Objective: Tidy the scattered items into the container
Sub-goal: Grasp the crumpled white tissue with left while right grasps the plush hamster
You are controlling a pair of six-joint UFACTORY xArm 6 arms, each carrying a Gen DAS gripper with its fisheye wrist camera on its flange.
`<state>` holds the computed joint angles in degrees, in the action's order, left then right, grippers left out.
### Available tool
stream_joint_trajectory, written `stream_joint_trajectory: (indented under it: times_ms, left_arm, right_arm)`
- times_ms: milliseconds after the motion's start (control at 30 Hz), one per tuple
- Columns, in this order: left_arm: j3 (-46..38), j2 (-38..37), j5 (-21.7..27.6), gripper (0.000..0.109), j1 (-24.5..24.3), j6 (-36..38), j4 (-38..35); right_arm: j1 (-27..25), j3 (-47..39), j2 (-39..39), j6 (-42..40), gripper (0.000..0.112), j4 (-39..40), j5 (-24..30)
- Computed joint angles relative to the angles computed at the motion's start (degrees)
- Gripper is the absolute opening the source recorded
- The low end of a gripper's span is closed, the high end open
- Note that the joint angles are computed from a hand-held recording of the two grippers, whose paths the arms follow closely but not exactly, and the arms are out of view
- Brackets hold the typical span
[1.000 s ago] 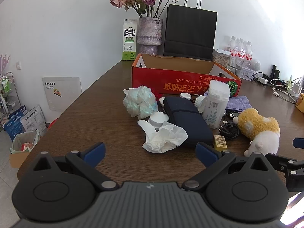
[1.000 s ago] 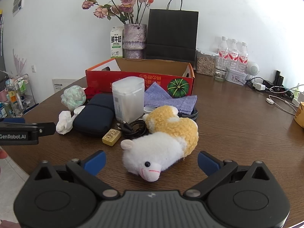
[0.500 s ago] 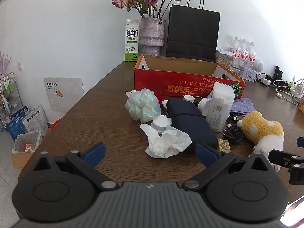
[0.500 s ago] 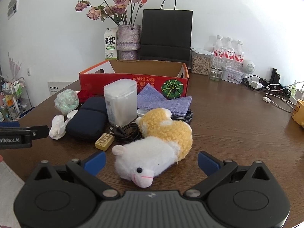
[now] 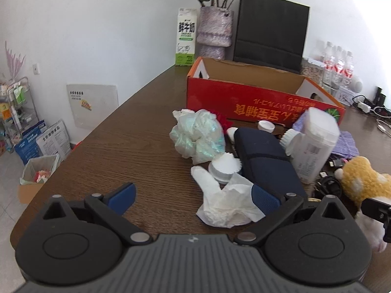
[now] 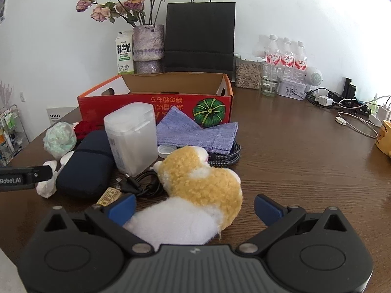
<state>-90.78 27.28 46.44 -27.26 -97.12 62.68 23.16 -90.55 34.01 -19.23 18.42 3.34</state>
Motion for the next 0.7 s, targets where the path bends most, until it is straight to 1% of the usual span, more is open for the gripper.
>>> stream_joint_trajectory:
  times_ms: [67, 100, 167, 267, 300, 400, 467, 500, 567, 633, 700]
  left_arm:
    - [-0.01, 0.32, -0.54, 0.103, 0.42, -0.09, -0.46]
    - [0.01, 0.46, -0.70, 0.103, 0.55, 0.13, -0.75]
    - [0.33, 0.54, -1.30, 0.096, 0.83, 0.38, -1.31]
    - [1.03, 0.56, -2.99, 0.086, 1.38, 0.90, -2.48]
    - [1.20, 0.49, -2.39, 0.084, 1.10, 0.38, -1.39]
    - [1.37, 0.45, -2.38, 0.070, 1.04, 0.40, -0.42]
    - [1.11, 0.58, -1.74, 0.056, 0.89, 0.70, -0.17]
    - [1.08, 0.57, -1.67, 0.053, 0.90, 0.79, -0.08]
    - [1.11, 0.45, -1.33, 0.039, 0.80, 1.17, -0.20]
    - [1.31, 0.27, -1.63, 0.032, 0.87, 1.28, -0.10]
    - [1.42, 0.17, -1.63, 0.028, 0.89, 1.13, 0.10]
  right_arm:
    - [-0.70, -1.82, 1.40, 4.33, 0.103, -4.38, 1.02]
    - [-0.94, -2.84, 2.09, 4.38, 0.103, -4.27, 1.82]
    - [-1.14, -4.51, 3.24, 3.04, 0.102, -2.22, 3.31]
    - [-1.29, -5.53, 4.17, 1.14, 0.101, 0.21, 3.89]
    - [-1.19, -5.47, 4.17, -0.18, 0.100, 1.62, 3.86]
    - [-0.90, -6.10, 4.41, -5.48, 0.093, 7.45, 4.87]
    - [-0.61, -6.49, 4.46, -10.09, 0.089, 12.36, 5.50]
    - [-0.50, -6.69, 4.46, -12.15, 0.085, 14.59, 5.82]
    - [-0.43, -7.44, 4.76, -15.32, 0.085, 18.23, 6.96]
    - [-0.60, -8.18, 5.15, -16.08, 0.083, 19.79, 7.92]
    - [-0.56, -8.19, 5.23, -16.99, 0.076, 20.51, 7.63]
